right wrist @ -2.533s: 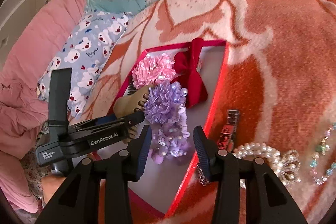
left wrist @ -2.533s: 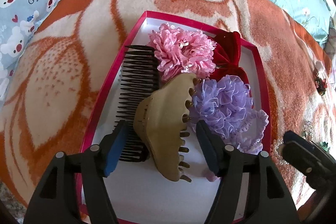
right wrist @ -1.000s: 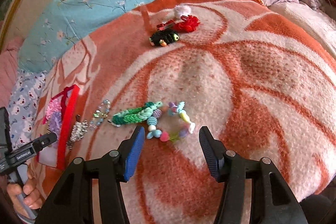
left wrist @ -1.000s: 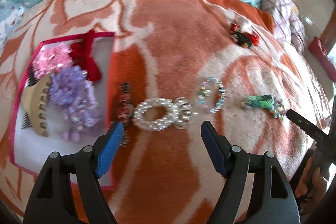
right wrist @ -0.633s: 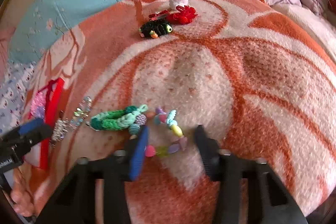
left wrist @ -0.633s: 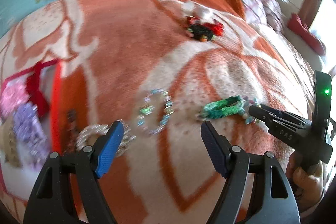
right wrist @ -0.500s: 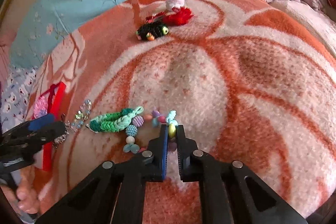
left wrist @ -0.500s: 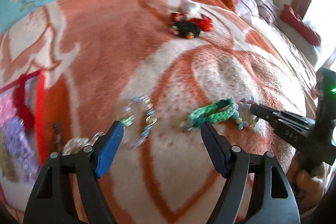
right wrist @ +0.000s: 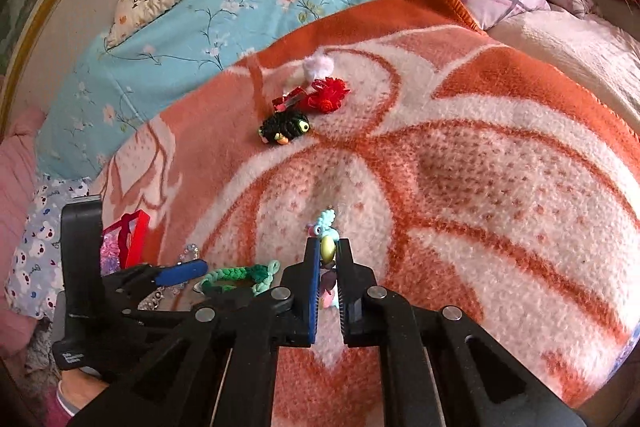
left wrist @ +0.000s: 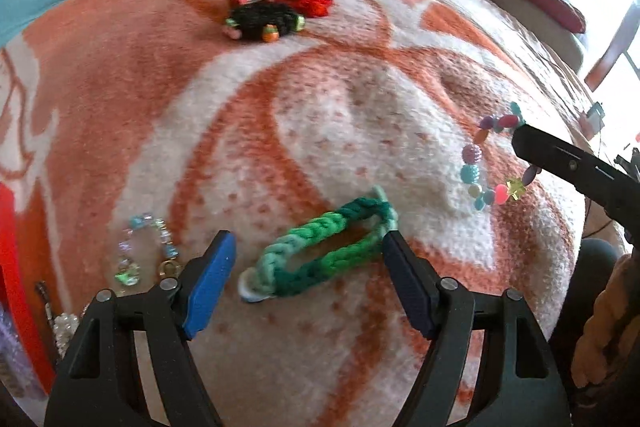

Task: Organize jewelry
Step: 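Grasp the green braided bracelet with the left tool while the right tool grasps the beaded bracelet, then carry both bracelets over the box and lower them inside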

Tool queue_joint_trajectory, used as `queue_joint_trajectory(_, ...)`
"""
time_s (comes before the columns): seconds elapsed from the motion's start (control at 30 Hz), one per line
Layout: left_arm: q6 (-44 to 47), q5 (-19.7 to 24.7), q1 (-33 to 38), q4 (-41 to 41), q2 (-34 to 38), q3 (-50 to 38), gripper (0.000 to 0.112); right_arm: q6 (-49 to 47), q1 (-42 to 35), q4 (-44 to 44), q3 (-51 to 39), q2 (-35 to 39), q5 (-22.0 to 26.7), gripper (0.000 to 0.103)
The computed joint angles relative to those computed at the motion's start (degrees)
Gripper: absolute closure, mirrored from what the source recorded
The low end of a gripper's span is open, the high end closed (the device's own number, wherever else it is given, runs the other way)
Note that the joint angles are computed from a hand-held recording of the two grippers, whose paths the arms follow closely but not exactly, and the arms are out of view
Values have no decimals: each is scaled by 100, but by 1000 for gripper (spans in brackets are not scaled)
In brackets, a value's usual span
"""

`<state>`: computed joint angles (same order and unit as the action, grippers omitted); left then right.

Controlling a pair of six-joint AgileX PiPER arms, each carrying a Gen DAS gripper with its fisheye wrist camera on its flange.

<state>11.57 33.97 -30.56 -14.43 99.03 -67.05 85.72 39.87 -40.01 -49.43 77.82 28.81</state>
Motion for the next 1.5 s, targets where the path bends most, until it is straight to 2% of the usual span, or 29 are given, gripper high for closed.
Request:
queue_joint_trajectory(0.03,261,50,23,-250,21,-6,58,43,9,-30,6,-1,-36,96)
queue_joint_trajectory(0.1,492,100,51,-474,18,1,68,102,57,-65,3,-15,-36,96)
queue_joint_trajectory(0.13,554,76,43,-502,-22,37,84,114,71,-74,-1,-17,-37,96)
queue_joint_trajectory(0.2,751,149,73,-677,-124,90,97,203,127,-135,7,-32,-18,96)
queue_joint_trajectory(0.23,723,119,65,-647,-221,154,98,225,154,-154,-2,-39,-1,96)
queue_joint_trajectory(0.4,769,40,313,-799,-794,574,100,306,312,-233,-80,-50,33,96)
queue_joint_trajectory(0.47,834,51,510,-926,-974,715,104,324,413,-278,-164,-19,63,96)
queue_joint_trajectory(0.87,1669,246,2076,-1770,-2033,1598,104,-6,988,-10,-969,618,93,96)
queue_joint_trajectory(1.13,2458,676,3440,-2294,-2571,2033,104,-496,1337,287,-1771,1239,83,96)
queue_joint_trajectory(1.23,2939,986,4114,-2591,-2742,2164,104,-779,1442,504,-2105,1518,80,96)
queue_joint_trajectory(1.5,3688,1493,5498,-2958,-2868,2338,104,-1489,1671,1002,-3033,2195,179,96)
